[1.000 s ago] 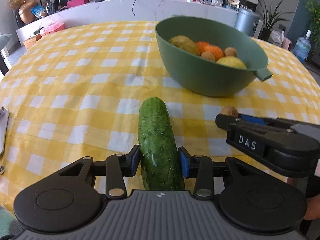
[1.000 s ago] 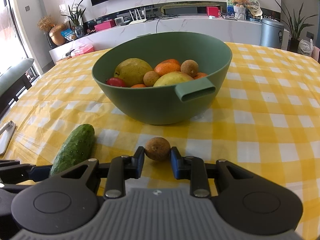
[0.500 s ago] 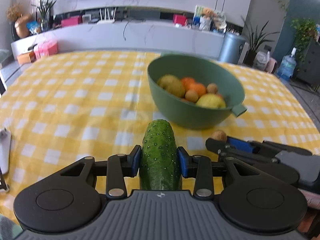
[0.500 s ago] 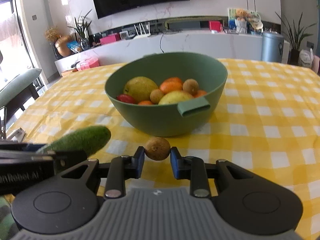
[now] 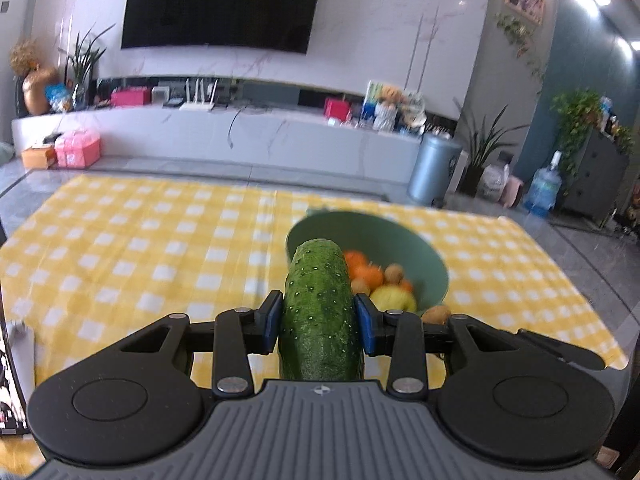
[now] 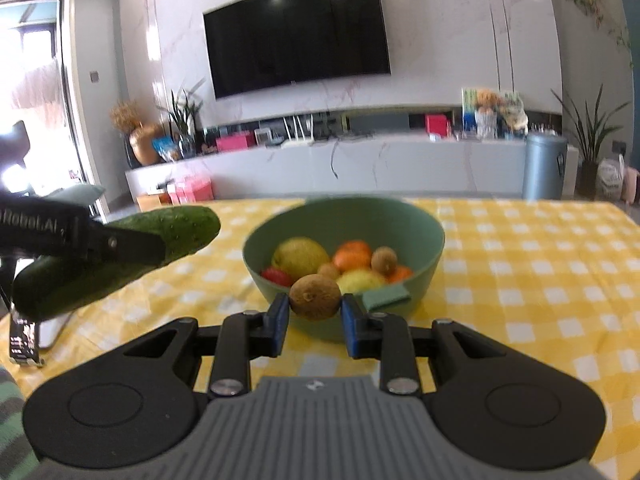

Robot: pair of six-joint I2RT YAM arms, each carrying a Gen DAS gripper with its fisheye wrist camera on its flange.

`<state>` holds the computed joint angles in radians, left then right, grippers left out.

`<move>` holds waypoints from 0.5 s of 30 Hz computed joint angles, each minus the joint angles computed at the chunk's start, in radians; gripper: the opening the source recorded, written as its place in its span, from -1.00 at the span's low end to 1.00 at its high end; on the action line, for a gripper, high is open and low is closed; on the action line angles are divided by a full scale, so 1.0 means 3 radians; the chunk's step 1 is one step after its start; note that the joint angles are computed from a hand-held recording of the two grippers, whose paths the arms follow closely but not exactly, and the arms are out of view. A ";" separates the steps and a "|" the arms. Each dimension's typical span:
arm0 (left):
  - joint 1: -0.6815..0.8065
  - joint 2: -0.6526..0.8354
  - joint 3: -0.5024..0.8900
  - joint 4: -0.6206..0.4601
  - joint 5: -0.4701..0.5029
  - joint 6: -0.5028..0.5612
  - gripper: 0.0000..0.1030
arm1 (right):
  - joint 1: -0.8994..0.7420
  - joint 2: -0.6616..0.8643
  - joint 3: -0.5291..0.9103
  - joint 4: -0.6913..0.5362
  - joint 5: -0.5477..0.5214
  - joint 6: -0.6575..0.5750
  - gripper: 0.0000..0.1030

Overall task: Organize fruits
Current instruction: 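Carry the cucumber and kiwi over the colander and lower them inside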

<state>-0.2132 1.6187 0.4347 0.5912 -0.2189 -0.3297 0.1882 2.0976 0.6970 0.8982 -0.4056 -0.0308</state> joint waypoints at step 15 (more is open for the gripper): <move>0.0350 0.0778 0.1023 -0.0293 0.0812 0.0536 -0.17 | -0.0049 0.0188 0.0721 -0.0437 0.0021 -0.0094 -0.53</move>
